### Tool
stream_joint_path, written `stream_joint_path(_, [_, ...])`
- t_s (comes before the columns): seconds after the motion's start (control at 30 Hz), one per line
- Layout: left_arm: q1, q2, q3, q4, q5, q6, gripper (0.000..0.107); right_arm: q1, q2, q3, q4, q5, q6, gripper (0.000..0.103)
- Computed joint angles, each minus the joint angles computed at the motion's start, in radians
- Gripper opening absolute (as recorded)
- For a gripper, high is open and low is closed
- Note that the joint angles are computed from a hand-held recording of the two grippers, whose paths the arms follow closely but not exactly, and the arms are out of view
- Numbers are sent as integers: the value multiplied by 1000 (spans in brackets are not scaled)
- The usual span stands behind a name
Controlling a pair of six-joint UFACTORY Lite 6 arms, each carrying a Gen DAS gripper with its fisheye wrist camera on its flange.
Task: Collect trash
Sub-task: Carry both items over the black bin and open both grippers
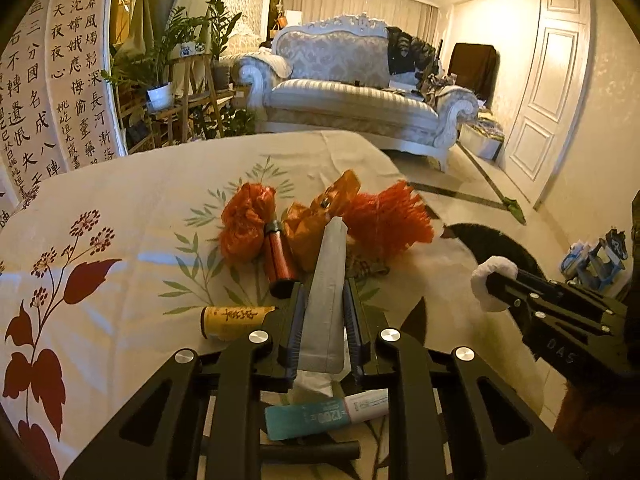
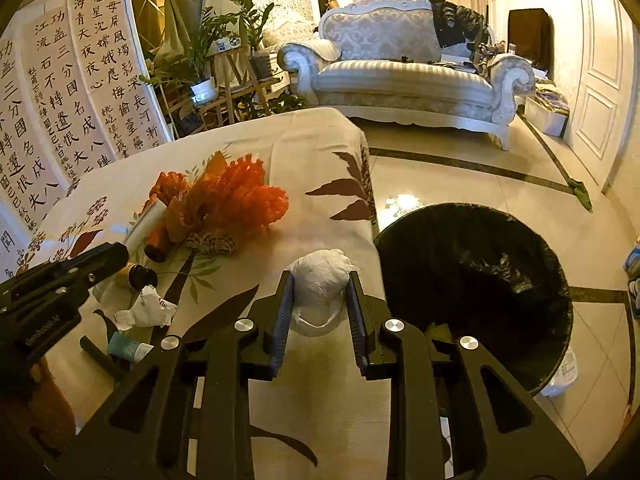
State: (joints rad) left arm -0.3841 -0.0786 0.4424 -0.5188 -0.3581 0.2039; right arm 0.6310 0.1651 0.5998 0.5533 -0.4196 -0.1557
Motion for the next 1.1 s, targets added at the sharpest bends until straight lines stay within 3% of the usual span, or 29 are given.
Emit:
stream_joint_path(0.37, [-124, 82, 123, -42, -28, 2, 21, -118, -131, -74, 39, 3, -93, 26])
stream_joint_path(0.87, [-290, 404, 446, -162, -39, 98, 21, -389, -102, -113, -221, -29, 75, 26])
stream_joint_path(1.1, [-345, 533, 601, -358, -34, 287, 21, -473, -46, -106, -347, -61, 166, 26])
